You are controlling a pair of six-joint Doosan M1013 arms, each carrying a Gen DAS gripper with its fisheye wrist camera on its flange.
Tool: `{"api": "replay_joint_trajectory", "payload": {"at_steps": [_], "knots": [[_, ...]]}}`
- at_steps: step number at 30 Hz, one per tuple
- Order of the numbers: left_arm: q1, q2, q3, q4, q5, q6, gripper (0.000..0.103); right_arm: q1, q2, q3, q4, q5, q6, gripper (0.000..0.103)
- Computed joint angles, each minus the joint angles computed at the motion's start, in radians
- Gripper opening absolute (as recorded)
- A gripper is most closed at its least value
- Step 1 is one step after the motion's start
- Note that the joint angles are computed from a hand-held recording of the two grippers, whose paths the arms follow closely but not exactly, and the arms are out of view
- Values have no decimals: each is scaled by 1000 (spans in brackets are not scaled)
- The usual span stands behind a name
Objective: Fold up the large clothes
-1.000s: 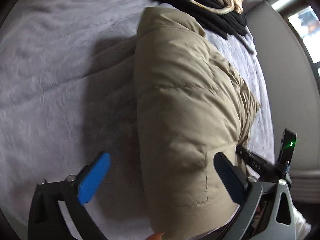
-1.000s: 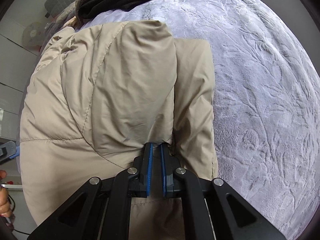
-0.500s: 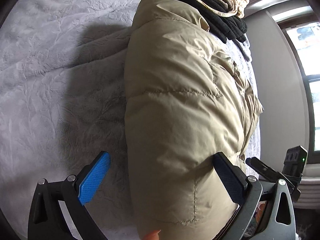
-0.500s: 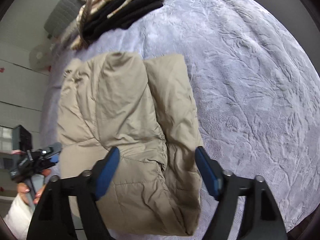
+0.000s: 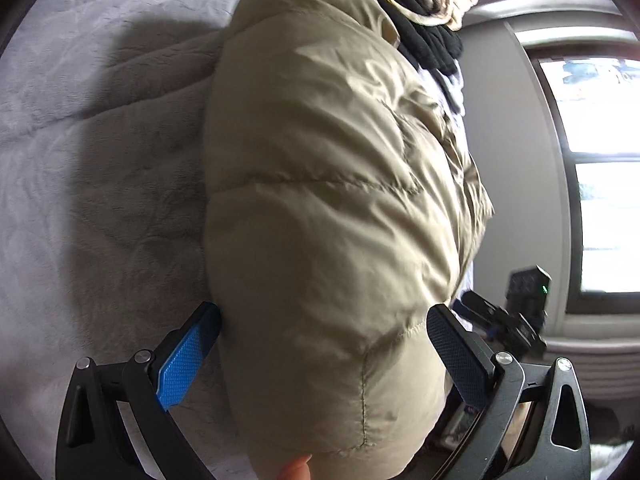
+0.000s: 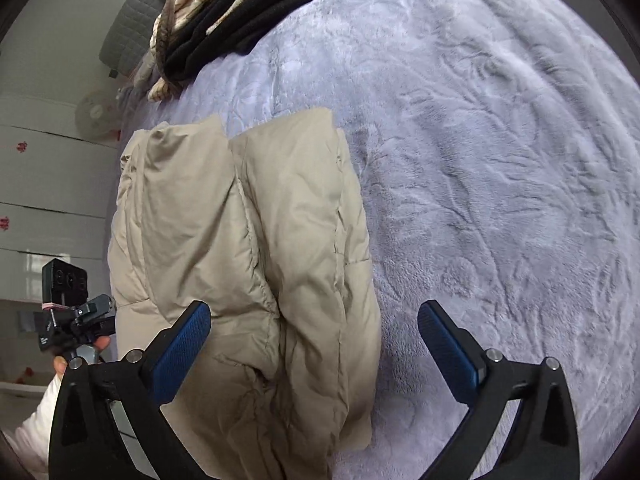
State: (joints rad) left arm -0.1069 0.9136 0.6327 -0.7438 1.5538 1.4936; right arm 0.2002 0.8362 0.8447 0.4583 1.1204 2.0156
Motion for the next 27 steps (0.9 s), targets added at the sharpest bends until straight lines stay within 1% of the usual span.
{"api": "replay_joint_trajectory", "payload": {"at_steps": [3, 6, 7, 11, 13, 15, 18, 23, 26, 27], "knots": [[0, 23, -26, -24, 21, 13, 103, -14, 37, -33, 83, 51, -55, 103], [10, 39, -22, -80, 20, -7, 103, -21, 76, -73, 126, 116, -74, 103], [16, 40, -13, -101, 17, -8, 103, -25, 87, -82, 151, 124, -85, 103], [36, 53, 0, -189, 20, 6, 103, -42, 104, -75, 298, 107, -171, 103], [48, 47, 23, -234, 10, 21, 103, -49, 118, -84, 354, 109, -204, 103], [55, 44, 40, -254, 0, 40, 103, -49, 146, -125, 349, 141, -206, 103], [48, 61, 26, -243, 5, 57, 103, -48, 183, -181, 363, 168, -222, 103], [42, 101, -2, -297, 15, 21, 103, -49, 215, -218, 407, 156, -219, 103], [38, 109, -1, -324, 21, -13, 103, -45, 223, -230, 429, 142, -201, 103], [37, 109, -2, -324, 24, -26, 103, -42, 237, -253, 434, 140, -180, 103]]}}
